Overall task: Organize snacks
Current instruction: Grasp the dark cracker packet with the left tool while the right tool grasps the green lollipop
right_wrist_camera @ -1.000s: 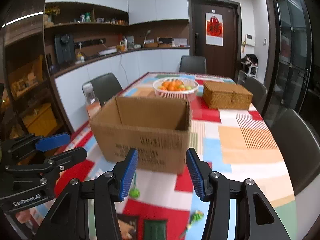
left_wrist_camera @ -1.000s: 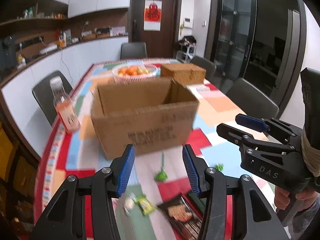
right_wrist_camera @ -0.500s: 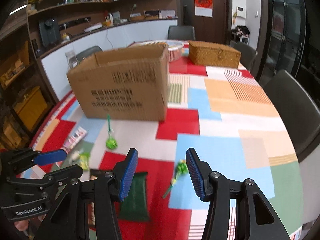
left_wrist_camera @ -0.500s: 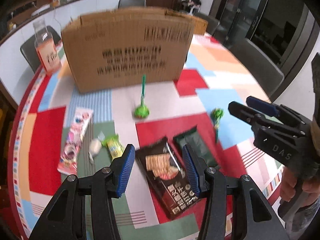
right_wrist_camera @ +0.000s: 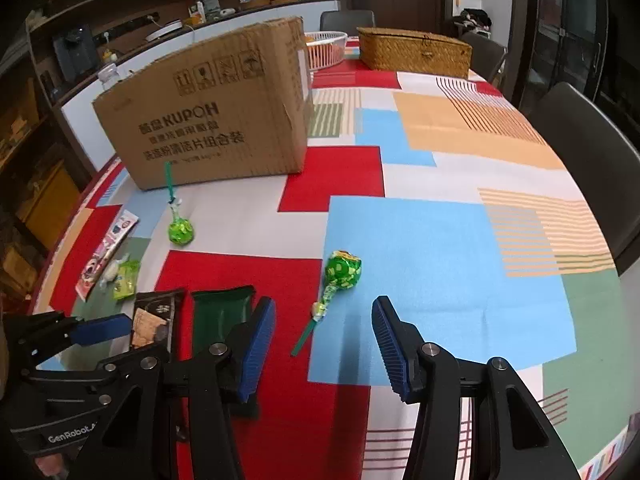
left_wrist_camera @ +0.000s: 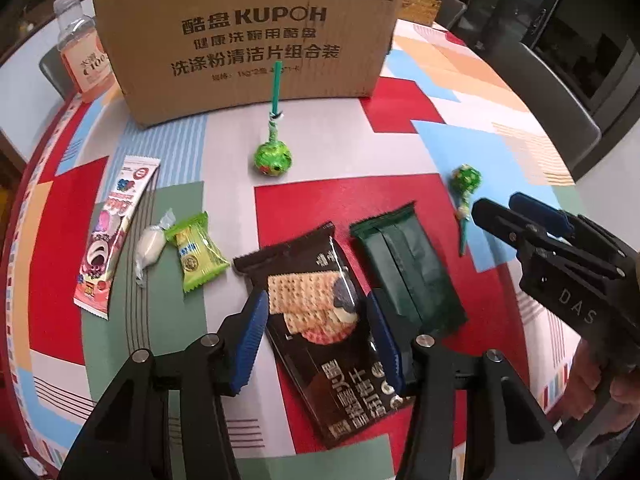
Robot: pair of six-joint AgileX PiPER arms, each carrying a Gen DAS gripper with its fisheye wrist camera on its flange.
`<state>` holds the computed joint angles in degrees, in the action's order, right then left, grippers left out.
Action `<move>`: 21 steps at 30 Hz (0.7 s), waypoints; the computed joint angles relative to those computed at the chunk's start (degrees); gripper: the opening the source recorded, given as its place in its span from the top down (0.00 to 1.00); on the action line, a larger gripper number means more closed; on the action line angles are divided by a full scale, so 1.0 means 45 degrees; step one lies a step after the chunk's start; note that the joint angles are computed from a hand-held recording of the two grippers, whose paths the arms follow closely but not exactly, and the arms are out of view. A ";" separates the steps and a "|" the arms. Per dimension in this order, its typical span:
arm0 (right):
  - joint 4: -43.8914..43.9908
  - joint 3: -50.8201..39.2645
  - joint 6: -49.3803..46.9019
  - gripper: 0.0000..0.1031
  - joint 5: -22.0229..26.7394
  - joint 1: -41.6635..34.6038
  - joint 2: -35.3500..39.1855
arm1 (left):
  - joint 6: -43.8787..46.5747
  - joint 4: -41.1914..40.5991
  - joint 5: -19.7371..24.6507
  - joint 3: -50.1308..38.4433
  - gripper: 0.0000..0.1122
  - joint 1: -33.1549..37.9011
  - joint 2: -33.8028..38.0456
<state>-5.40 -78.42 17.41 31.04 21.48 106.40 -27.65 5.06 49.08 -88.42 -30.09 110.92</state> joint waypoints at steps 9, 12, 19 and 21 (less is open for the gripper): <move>0.0476 -0.0445 -0.0340 0.50 0.0012 -0.0296 0.0621 | -0.1088 0.0610 0.0734 -0.0627 0.46 -0.0226 0.0547; 0.0685 -0.0663 -0.0534 0.50 0.0050 -0.0396 0.0823 | -0.1335 0.0707 0.0874 -0.0852 0.45 -0.0259 0.0784; 0.0619 -0.1359 -0.0529 0.50 0.0197 -0.0478 0.1439 | -0.1737 0.1610 0.0848 -0.1345 0.46 -0.0526 0.1343; 0.0470 -0.1574 -0.0419 0.50 0.0307 -0.0466 0.1641 | -0.1539 0.1688 0.0526 -0.1257 0.53 -0.0545 0.1323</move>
<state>-3.28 -85.50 15.53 32.42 19.39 113.79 -34.57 12.66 51.45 -94.07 -32.54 116.87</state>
